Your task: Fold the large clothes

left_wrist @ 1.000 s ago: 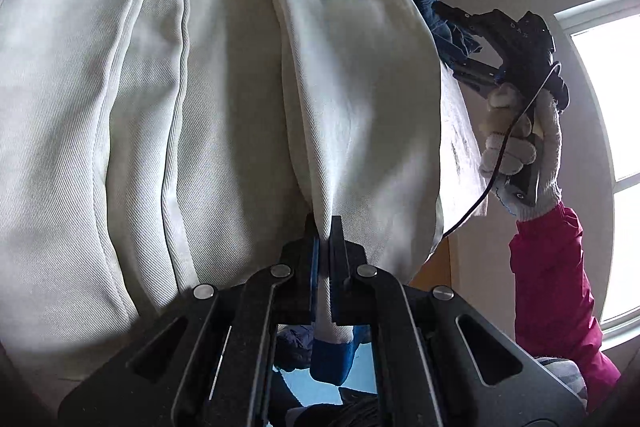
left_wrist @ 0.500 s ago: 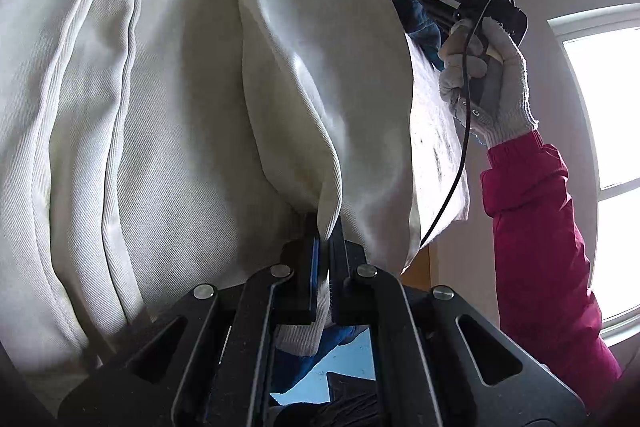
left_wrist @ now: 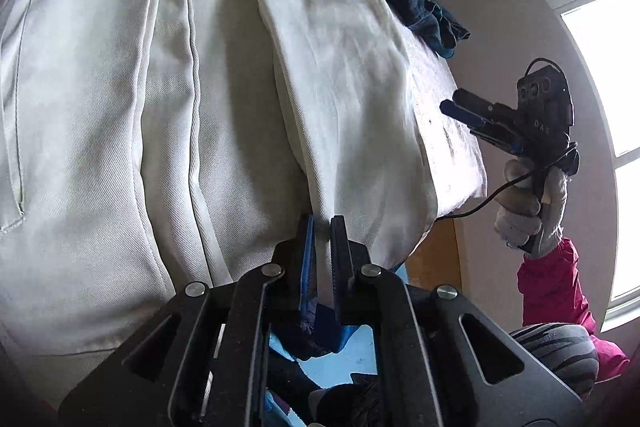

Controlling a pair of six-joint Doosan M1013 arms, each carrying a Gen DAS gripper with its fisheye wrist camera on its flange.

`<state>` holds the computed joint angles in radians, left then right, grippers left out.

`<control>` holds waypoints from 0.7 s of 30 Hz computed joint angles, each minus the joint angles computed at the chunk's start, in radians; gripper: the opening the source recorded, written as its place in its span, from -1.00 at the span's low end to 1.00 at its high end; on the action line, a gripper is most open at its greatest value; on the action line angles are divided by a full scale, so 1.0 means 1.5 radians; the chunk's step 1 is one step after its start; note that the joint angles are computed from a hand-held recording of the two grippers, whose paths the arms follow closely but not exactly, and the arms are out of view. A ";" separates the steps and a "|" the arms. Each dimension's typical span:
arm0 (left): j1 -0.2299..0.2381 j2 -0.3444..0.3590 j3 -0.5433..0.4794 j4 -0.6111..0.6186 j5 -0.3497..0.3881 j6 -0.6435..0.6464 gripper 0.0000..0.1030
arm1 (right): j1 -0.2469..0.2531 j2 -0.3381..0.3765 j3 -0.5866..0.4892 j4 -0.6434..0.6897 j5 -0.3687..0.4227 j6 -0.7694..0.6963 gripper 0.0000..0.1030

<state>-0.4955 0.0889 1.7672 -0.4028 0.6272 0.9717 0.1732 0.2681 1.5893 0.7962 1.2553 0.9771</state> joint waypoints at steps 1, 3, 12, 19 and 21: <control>-0.002 -0.005 0.000 0.013 0.001 -0.003 -0.91 | -0.002 -0.011 0.018 0.002 0.010 -0.008 -0.15; -0.003 -0.013 -0.002 0.036 0.002 -0.007 -0.91 | -0.004 -0.030 0.052 0.001 0.023 -0.016 -0.15; 0.015 0.012 -0.019 -0.035 0.047 0.071 -0.91 | -0.003 -0.077 0.144 -0.018 0.017 -0.030 -0.12; 0.008 0.028 -0.019 -0.021 0.038 0.055 -0.91 | 0.018 -0.078 0.152 -0.040 -0.003 -0.035 -0.13; 0.005 0.026 -0.017 -0.014 0.032 0.051 -0.91 | 0.023 -0.078 0.156 -0.038 -0.005 -0.031 -0.60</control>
